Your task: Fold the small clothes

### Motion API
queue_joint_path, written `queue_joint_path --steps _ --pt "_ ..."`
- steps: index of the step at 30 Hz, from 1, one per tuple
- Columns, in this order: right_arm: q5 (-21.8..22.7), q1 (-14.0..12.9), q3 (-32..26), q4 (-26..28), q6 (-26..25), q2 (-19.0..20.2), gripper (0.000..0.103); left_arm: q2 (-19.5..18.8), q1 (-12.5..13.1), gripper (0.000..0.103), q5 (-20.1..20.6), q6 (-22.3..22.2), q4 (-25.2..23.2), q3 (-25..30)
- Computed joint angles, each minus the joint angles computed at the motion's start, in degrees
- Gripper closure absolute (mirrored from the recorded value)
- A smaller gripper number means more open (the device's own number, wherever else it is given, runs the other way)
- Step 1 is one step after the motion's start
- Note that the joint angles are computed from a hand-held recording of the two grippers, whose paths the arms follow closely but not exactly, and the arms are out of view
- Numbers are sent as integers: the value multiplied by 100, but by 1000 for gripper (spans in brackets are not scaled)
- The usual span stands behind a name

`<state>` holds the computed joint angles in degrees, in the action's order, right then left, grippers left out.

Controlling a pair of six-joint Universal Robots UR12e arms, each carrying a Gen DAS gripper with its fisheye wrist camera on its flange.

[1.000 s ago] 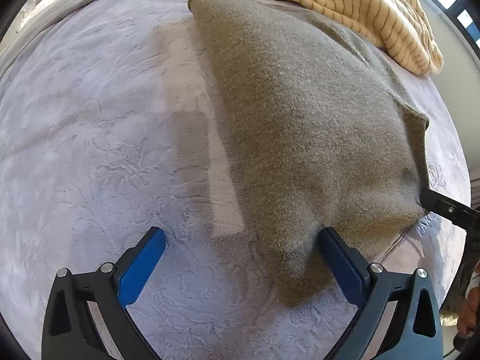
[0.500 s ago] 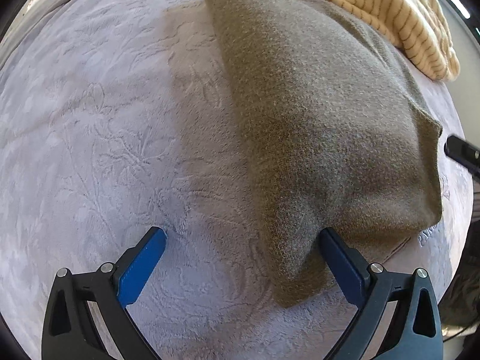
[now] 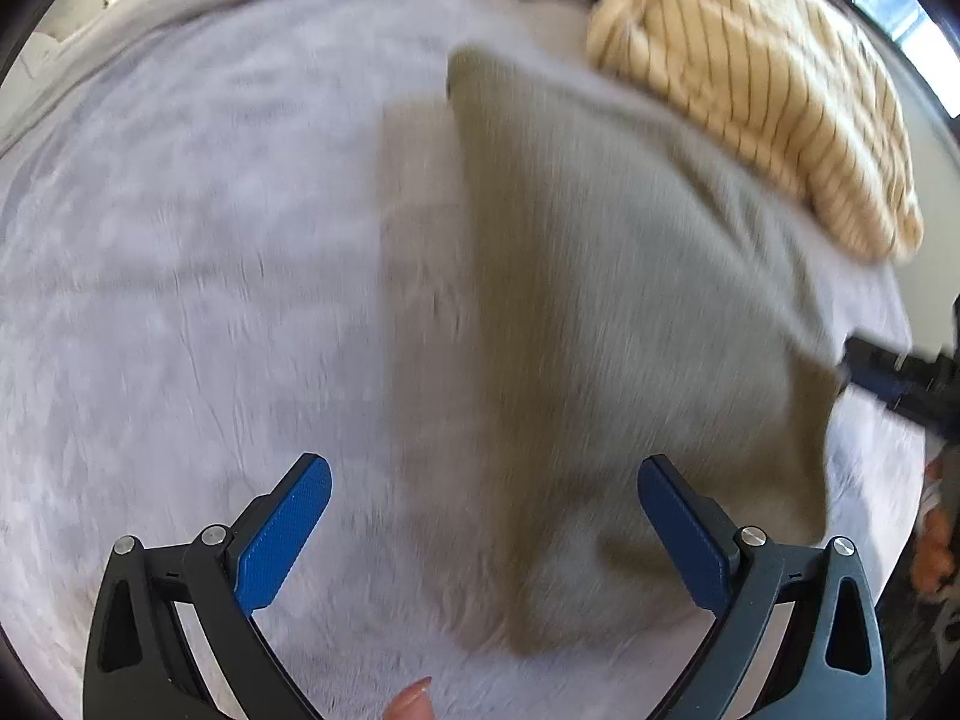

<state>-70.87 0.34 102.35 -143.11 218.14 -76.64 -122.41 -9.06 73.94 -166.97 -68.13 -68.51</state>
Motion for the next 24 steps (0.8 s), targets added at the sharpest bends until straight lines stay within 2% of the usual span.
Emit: queue_joint_path --steps 6,9,13,18,20,24 --pt "788 -260 169 -515 321 122 34 -439 -54 1 -124 -381 -433 713" --pt "1164 -359 199 -792 421 237 32 -566 -46 1 -229 -592 -392 767" --pt "1669 -461 203 -1066 603 436 31 -699 24 1 -687 -914 -663 852" --pt "2370 -518 149 -1474 1064 806 31 -764 11 1 -937 -806 -577 921" --pt "2496 -503 78 -1555 1154 925 30 -832 -9 1 -1107 -741 -631 1008" --pt "2676 -417 -269 -1330 783 1117 28 -994 -51 1 -1336 -629 -942 1239"
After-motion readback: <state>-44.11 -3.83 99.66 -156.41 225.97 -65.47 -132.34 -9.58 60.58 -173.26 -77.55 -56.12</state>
